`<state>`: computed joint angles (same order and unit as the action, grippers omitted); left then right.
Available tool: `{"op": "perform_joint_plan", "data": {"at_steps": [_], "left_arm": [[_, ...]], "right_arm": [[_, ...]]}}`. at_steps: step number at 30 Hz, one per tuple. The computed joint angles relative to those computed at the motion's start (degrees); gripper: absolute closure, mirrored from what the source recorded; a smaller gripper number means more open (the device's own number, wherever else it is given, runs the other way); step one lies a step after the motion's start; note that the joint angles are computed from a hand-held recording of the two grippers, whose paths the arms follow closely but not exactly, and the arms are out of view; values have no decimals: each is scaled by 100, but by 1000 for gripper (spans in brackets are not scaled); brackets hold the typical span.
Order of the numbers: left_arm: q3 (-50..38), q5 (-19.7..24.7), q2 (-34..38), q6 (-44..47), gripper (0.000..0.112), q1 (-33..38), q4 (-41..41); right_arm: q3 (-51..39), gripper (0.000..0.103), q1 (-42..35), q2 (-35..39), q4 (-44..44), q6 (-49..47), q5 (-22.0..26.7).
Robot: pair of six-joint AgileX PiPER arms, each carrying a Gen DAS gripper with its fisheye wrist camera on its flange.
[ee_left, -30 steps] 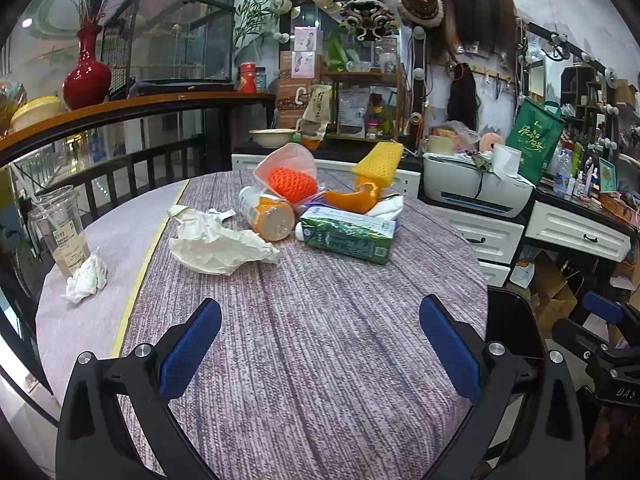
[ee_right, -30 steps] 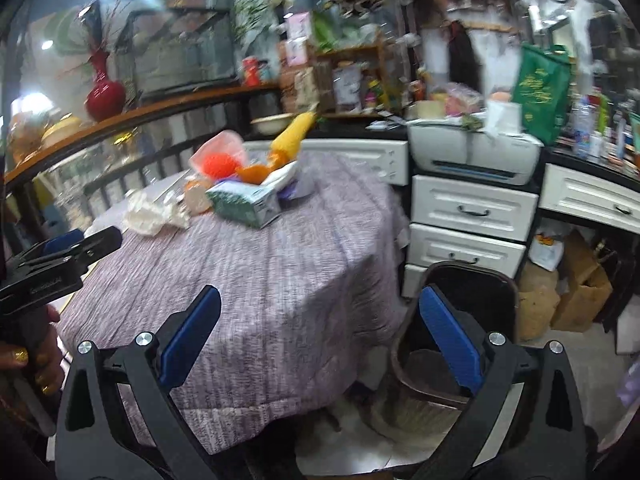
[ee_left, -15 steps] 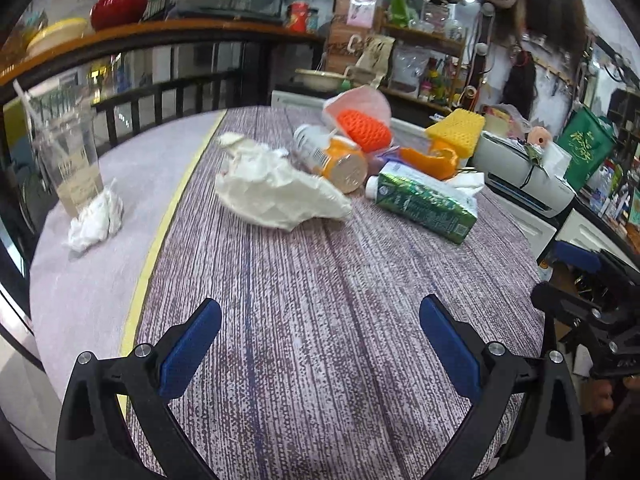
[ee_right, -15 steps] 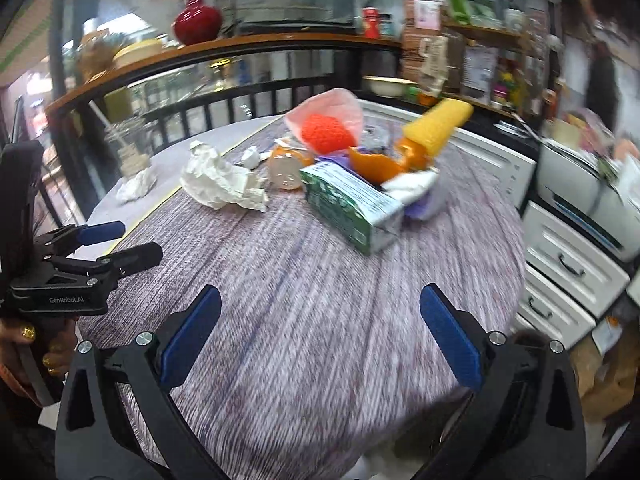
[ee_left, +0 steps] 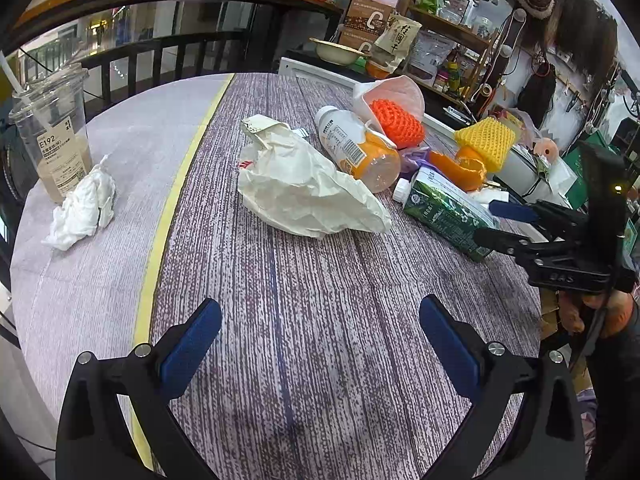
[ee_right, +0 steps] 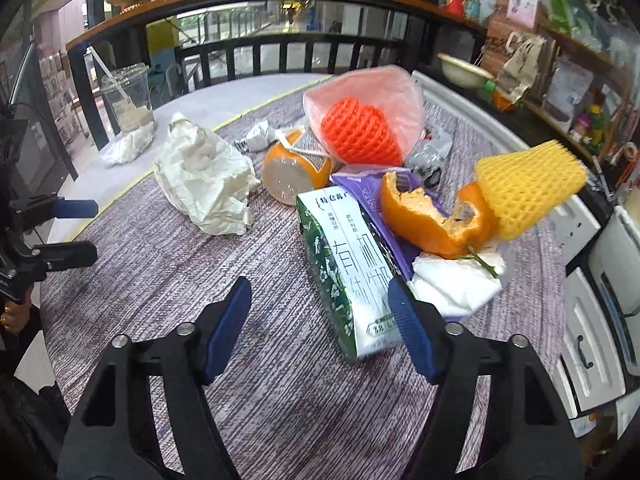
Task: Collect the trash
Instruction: 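Reach the right tool toward the green milk carton and close on it, then carry the milk carton to the bin with the right tool while the left tool grasps the white paper bag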
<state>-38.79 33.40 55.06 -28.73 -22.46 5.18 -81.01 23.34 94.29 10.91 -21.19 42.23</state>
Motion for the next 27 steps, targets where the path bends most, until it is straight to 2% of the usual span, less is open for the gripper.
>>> {"op": "perform_joint_plan", "data": {"at_steps": [5,9,12,13,15,16,18,22,27], "left_arm": [[-81,-13,163,416,15,112,-231],[-161,-22,330,903,15,344,-563],[-284,27,476,1498,15,721,-1107],[-326,49,520,1658,15,822,-1269],[-500,145,692,2094,15,1071,-1687],[-576,177,765,2217,15,1146,-1787],[-800,206,989,2291,15,1232,-1822],[-1250,328,1607,2661,15,1436,-2184],[-1669,296,2309,2976,15,1688,-2627]], "right_arm": [[-522,36,28,341,-78,-234,319],[-1040,36,276,663,-641,-299,676],[-1568,36,329,1062,-982,-257,1070],[-1761,37,343,1200,-1018,-277,1210],[-2046,48,318,1411,-947,-387,1499],[-2138,49,327,1503,-931,-428,1598],[-2227,48,354,1621,-980,-381,1613],[-2319,50,197,1689,-528,-297,1640],[-1696,52,-85,1251,288,-291,1300]]}}
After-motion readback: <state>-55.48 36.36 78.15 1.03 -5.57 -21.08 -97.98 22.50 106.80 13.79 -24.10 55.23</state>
